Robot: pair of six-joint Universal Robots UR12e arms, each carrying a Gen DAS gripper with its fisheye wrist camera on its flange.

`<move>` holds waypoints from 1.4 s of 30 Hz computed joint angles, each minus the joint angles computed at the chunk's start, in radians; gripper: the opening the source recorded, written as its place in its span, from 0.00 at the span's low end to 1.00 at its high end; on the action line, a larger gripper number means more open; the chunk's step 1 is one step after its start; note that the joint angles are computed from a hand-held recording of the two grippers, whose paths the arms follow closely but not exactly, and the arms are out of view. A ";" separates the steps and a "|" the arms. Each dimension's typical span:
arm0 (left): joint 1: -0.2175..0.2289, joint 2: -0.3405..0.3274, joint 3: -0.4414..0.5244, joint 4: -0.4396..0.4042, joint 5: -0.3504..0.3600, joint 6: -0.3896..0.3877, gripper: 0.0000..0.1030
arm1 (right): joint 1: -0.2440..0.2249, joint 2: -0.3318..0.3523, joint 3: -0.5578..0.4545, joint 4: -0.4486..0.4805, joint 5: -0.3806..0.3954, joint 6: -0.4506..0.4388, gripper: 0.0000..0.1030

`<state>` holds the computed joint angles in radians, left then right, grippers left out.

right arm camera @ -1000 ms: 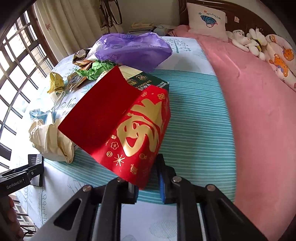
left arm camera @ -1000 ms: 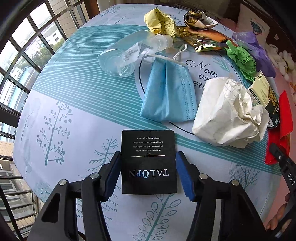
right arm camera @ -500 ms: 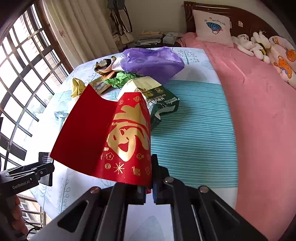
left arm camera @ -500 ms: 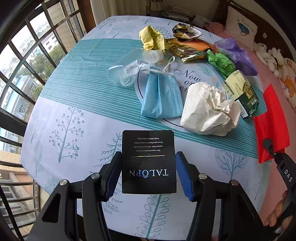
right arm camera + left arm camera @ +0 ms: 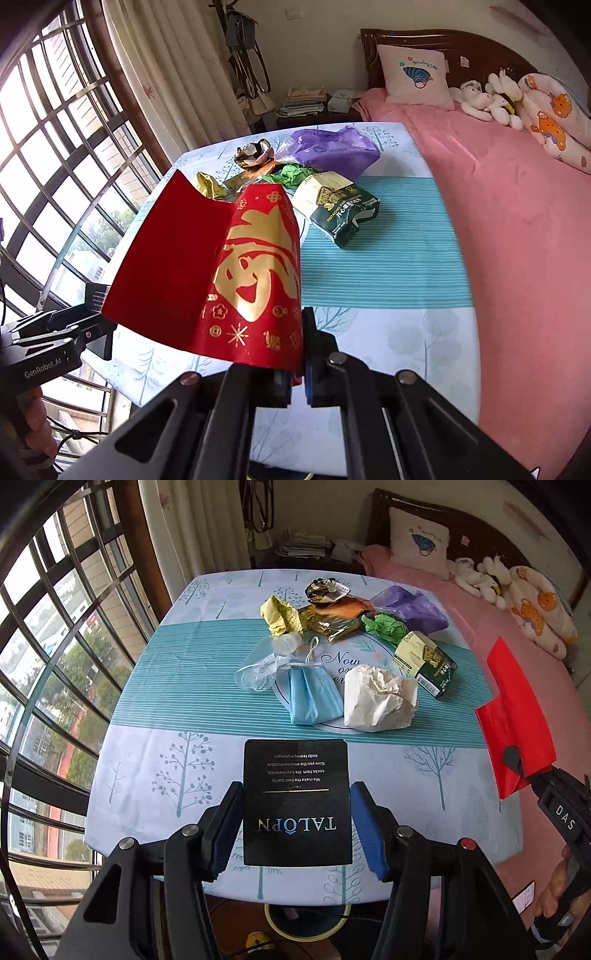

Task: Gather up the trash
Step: 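Carry the card and red packet over the bin and open both tools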

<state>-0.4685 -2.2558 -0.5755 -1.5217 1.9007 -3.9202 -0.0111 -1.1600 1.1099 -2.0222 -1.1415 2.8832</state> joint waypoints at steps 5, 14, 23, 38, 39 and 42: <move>-0.006 0.110 -0.178 0.102 -0.002 0.069 0.55 | 0.017 -0.087 0.114 -0.046 -0.023 0.064 0.04; -0.016 0.268 -0.439 0.244 -0.056 0.156 0.55 | 0.040 -0.246 0.322 -0.125 -0.084 0.190 0.04; -0.029 0.342 -0.578 0.277 -0.153 0.204 0.55 | 0.045 -0.351 0.465 -0.074 -0.134 0.241 0.04; -0.076 0.291 -0.686 0.231 -0.313 0.258 0.55 | 0.040 -0.358 0.646 0.017 -0.166 0.285 0.04; -0.078 0.283 -0.695 0.238 -0.318 0.259 0.55 | 0.038 -0.352 0.659 0.012 -0.164 0.288 0.04; -0.082 0.254 -0.724 0.267 -0.321 0.260 0.55 | 0.034 -0.323 0.697 -0.013 -0.161 0.298 0.04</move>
